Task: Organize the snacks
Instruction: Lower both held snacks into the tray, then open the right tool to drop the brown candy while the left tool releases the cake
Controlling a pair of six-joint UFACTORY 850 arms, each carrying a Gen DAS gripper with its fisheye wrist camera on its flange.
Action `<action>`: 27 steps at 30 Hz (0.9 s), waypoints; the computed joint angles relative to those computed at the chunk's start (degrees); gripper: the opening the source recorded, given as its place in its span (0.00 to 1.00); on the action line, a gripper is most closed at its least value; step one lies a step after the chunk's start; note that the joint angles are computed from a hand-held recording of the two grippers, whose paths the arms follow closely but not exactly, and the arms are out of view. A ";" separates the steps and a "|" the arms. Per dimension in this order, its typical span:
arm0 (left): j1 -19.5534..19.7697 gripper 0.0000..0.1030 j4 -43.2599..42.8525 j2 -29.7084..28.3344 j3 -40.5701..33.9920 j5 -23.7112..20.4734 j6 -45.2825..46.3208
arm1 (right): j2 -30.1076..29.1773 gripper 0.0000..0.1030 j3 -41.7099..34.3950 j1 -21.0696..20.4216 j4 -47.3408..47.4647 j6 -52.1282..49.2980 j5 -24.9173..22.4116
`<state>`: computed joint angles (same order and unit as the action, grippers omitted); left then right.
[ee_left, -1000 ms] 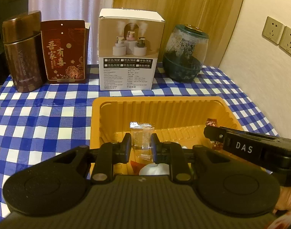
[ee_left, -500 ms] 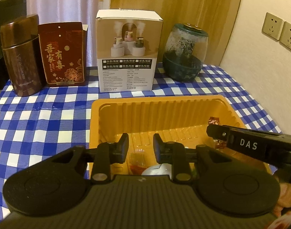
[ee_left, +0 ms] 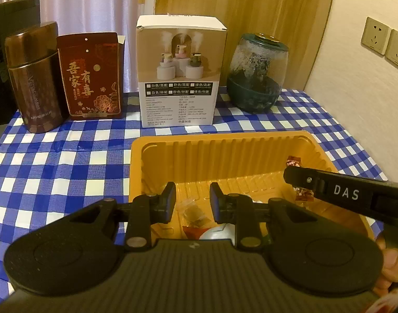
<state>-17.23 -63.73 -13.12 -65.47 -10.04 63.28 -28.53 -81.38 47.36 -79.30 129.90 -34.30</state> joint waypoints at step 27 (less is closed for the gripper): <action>0.01 0.31 0.99 0.09 0.16 0.49 -0.59 | 2.39 0.80 3.92 -0.50 -7.84 14.45 -1.27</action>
